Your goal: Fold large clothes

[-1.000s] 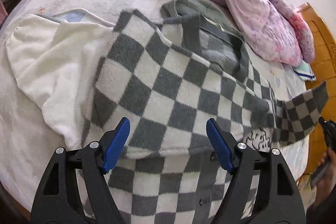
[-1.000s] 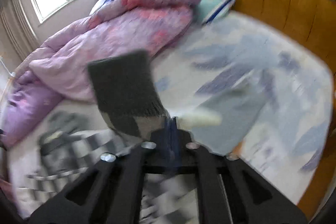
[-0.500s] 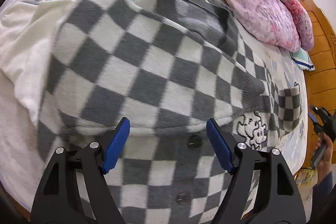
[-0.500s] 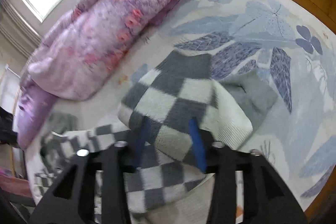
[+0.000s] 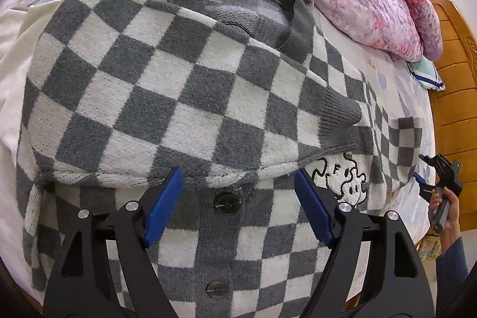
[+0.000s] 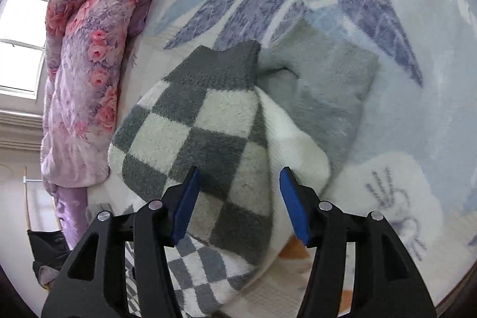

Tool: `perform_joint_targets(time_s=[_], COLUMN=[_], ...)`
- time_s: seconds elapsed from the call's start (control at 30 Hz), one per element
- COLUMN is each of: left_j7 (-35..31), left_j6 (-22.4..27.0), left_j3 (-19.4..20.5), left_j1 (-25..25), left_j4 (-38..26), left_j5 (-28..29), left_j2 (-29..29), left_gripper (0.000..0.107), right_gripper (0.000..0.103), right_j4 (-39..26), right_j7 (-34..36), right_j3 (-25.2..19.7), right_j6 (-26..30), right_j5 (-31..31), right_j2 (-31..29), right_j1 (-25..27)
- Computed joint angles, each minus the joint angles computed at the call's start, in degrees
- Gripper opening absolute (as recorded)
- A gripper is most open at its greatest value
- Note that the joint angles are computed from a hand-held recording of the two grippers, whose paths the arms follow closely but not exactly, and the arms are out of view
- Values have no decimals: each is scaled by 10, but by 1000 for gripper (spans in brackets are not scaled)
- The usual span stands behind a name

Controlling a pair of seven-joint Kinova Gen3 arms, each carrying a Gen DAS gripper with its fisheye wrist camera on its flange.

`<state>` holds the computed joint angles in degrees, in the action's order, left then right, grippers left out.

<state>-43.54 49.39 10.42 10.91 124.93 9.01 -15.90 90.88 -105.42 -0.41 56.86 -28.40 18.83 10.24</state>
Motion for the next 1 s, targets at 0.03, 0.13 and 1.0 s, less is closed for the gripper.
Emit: perform_joint_targets(time_s=[0.03,0.13,1.0], left_j7=[1,-4,-188], left_j6=[2,-4,118], left_j3=[0,-5,-198], left_j1=[-1,-1,-154], left_j4=[-1,-1,19], left_j5=[-2,2,-59], left_j2=[2,5,-164], left_gripper=[77,77,81], right_gripper=[53,53,9], right_j4=[1,-7,-101], right_j7=[2,-2,-96], right_j3=[-4,7,-172], right_j6=[-5,-4,-190], right_j5=[-8,-9,181], right_j2=[3,17,-10], right_j1=[4,-6,-476])
